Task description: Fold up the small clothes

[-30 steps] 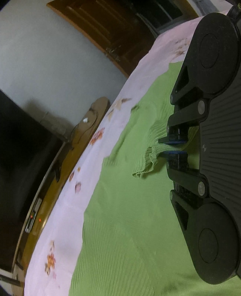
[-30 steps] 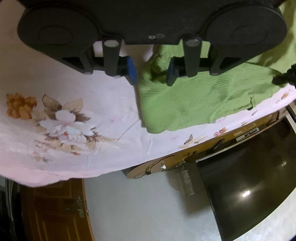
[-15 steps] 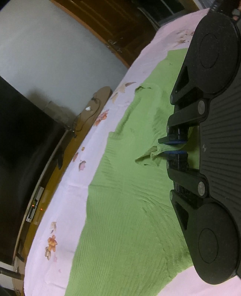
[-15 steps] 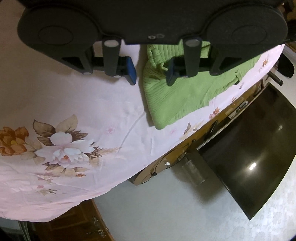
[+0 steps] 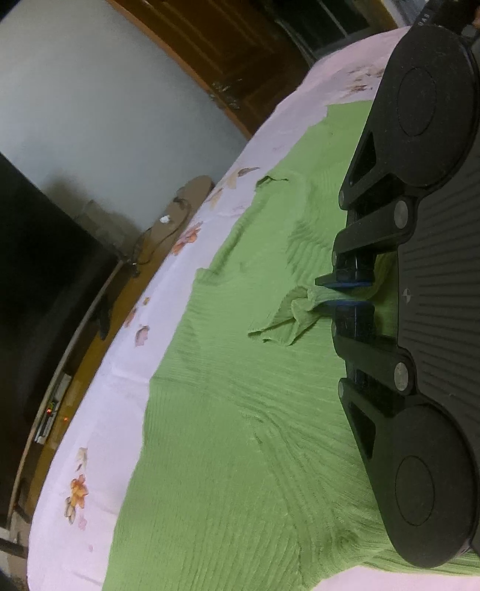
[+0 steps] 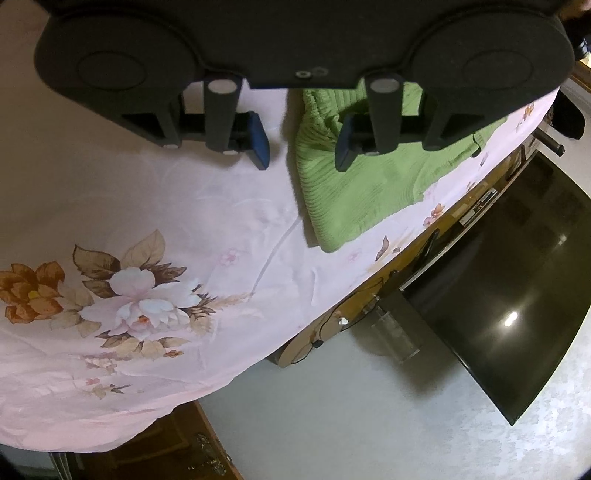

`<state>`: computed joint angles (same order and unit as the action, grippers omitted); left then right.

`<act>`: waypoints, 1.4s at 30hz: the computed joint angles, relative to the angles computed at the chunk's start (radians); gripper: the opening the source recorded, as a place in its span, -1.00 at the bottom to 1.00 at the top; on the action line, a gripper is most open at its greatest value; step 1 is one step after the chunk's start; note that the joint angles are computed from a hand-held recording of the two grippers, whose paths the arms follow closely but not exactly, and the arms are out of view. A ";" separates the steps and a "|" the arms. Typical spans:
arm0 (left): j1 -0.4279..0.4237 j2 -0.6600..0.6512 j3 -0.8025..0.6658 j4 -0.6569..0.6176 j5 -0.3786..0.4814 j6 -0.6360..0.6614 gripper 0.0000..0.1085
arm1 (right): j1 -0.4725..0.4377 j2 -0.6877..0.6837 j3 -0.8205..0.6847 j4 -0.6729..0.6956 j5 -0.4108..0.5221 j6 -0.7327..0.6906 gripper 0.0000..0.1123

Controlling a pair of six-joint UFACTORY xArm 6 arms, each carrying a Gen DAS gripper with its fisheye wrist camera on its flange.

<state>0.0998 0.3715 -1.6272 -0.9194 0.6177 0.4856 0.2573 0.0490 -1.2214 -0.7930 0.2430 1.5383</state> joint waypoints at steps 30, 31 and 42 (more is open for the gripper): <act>0.053 0.019 -0.016 -0.007 0.003 0.091 -0.91 | 0.097 0.121 -0.179 0.095 0.230 -0.563 -0.62; 0.052 0.020 -0.018 -0.005 0.001 0.095 -0.91 | 0.088 0.116 -0.173 0.090 0.208 -0.540 -0.62; 0.046 0.066 -0.079 0.012 0.029 0.080 -0.91 | -0.012 0.299 -0.344 0.543 0.070 -0.786 -0.69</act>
